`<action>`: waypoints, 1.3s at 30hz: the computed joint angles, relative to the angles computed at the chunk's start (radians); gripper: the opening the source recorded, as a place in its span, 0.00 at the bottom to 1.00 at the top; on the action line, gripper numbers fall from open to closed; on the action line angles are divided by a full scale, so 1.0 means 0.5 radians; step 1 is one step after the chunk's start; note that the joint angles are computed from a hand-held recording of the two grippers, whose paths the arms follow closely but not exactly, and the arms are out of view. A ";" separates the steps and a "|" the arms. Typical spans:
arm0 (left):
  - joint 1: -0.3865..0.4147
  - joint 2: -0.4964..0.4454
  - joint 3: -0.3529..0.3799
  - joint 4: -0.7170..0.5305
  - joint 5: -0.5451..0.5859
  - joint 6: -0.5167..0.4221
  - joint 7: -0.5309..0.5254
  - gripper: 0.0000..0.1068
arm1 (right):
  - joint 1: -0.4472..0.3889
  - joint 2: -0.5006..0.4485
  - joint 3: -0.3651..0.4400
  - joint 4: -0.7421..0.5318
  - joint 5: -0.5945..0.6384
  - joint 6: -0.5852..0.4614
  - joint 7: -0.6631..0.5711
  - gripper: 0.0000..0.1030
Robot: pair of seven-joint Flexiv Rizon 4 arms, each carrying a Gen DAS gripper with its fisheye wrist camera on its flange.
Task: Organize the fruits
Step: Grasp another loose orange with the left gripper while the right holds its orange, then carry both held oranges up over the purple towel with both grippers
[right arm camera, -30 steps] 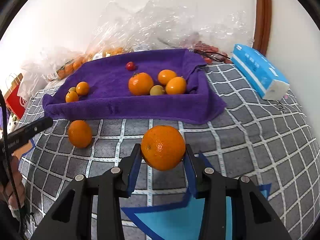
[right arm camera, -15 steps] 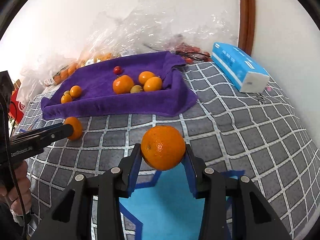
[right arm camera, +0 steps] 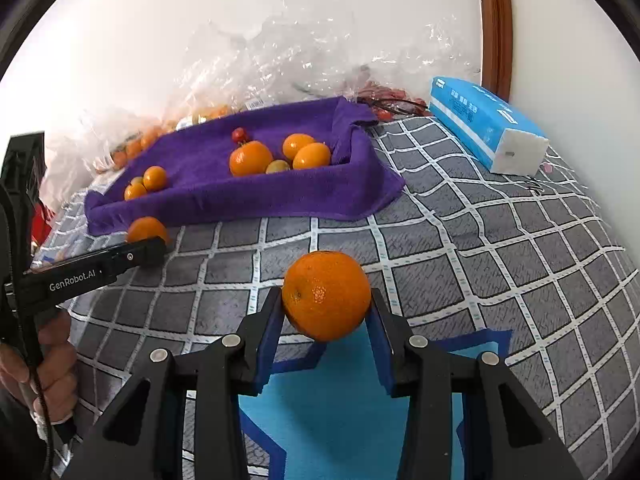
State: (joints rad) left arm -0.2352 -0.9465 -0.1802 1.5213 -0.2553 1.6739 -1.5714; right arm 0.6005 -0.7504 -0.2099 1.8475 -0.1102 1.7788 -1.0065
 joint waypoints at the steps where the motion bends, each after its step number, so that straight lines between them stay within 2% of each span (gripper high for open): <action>1: 0.070 -0.009 -0.095 0.021 0.016 0.037 0.017 0.30 | -0.002 0.000 0.002 0.003 0.007 0.016 0.002 0.40; 2: 0.132 -0.016 -0.176 0.047 0.031 0.089 0.025 0.30 | -0.013 0.001 0.014 0.003 0.012 0.021 0.004 0.40; 4: 0.170 -0.021 -0.227 0.076 0.051 0.169 0.012 0.30 | 0.003 0.001 -0.004 0.005 0.028 0.017 0.015 0.40; 17: 0.184 -0.014 -0.234 0.100 0.152 0.316 -0.030 0.30 | -0.018 -0.004 0.012 -0.008 0.024 0.004 0.035 0.40; 26: 0.245 -0.009 -0.290 0.130 0.226 0.397 -0.076 0.29 | 0.049 -0.008 -0.063 0.016 0.083 0.044 0.062 0.40; 39: 0.254 -0.001 -0.283 0.139 0.278 0.439 -0.134 0.30 | 0.128 -0.011 -0.143 0.040 0.169 0.098 0.060 0.40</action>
